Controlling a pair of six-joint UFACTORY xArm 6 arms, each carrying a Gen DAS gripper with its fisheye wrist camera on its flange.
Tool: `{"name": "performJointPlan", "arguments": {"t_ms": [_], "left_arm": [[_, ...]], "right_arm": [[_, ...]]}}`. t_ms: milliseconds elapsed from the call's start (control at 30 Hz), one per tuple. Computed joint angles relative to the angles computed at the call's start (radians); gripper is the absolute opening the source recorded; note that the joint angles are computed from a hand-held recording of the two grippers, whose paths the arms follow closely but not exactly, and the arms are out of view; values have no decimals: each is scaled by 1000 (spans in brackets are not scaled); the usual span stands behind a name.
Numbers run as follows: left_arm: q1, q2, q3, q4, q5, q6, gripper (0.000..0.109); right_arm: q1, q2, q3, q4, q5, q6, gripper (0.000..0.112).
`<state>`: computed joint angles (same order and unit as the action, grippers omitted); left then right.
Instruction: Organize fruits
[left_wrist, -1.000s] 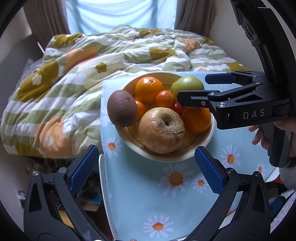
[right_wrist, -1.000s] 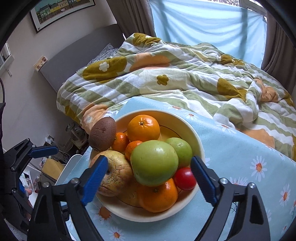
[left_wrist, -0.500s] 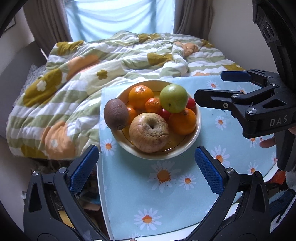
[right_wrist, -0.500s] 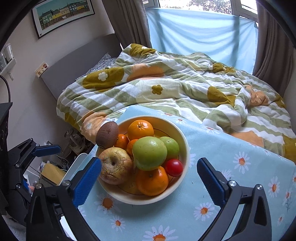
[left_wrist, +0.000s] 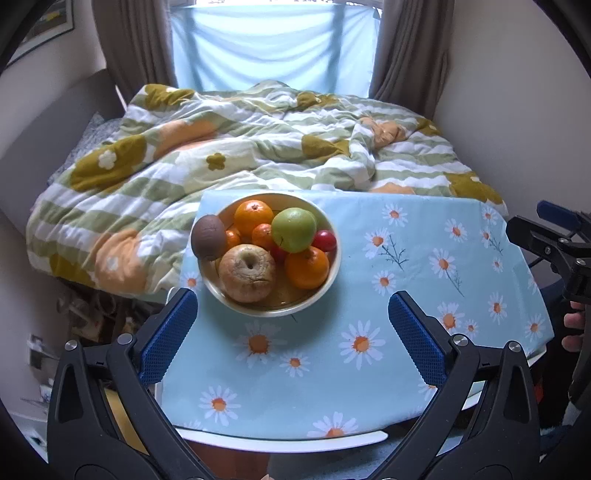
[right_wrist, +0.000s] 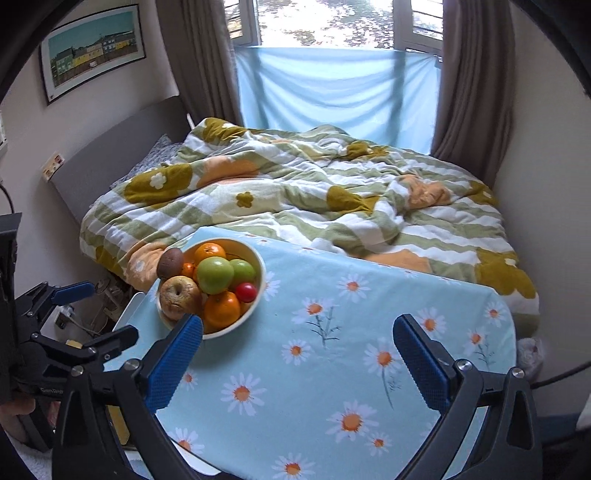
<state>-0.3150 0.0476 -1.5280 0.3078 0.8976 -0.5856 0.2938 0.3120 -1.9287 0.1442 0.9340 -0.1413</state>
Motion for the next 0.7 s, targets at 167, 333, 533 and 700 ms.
{"name": "performJointPlan", "arguments": {"t_ms": [167, 333, 533, 700], "left_arm": [[-48, -26, 3, 82, 1, -88, 103], [-73, -25, -7, 97, 0, -105, 103], [-88, -20, -15, 103, 1, -98, 103], [-91, -17, -21, 106, 6, -100, 103]], "right_arm": [[-34, -88, 110, -95, -15, 112, 103], [-50, -165, 210, -148, -46, 150, 103], [-69, -204, 260, -156, -67, 179, 103], [-72, -216, 276, -162, -74, 185, 103]]}}
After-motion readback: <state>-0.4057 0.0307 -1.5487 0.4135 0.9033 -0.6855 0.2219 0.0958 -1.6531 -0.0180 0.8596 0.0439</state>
